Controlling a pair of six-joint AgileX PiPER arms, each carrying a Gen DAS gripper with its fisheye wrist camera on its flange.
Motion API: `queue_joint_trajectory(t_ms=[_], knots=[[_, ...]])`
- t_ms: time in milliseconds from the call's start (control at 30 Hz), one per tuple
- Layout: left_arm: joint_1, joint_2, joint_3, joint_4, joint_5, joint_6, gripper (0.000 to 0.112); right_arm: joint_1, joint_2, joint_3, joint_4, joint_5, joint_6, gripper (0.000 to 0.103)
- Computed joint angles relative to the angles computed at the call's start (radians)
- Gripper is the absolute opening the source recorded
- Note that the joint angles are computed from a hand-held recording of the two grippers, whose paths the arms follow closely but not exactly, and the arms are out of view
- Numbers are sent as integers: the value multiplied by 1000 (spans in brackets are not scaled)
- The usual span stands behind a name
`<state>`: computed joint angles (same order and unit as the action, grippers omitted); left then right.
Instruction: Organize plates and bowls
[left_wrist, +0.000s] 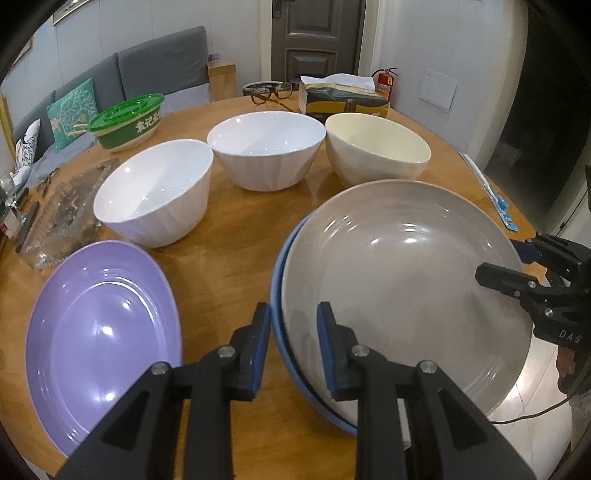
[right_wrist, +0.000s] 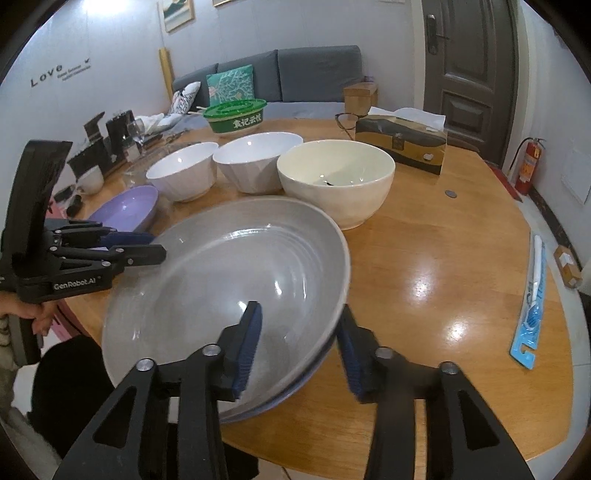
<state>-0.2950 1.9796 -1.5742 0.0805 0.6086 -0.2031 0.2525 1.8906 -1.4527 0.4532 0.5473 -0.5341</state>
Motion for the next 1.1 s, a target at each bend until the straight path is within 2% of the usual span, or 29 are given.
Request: queue_joint_trajectory(t_ms=[200, 333, 500, 833, 933, 1100], knots=[[7, -1, -2, -17, -3, 14, 23, -8, 0, 14, 8, 9, -20, 41], [10, -12, 11, -27, -15, 18, 23, -17, -23, 33, 12, -8, -17, 46], [19, -35, 37, -36, -35, 25, 23, -26, -48, 48, 71, -10, -66, 47], [49, -109, 113, -78, -81, 61, 25, 18, -39, 34, -43, -14, 44, 50], [75, -150, 155, -96, -105, 80, 27, 29, -49, 27, -110, -20, 106, 50], [155, -233, 240, -131, -150, 117, 27, 49, -79, 10, -113, -11, 127, 50]])
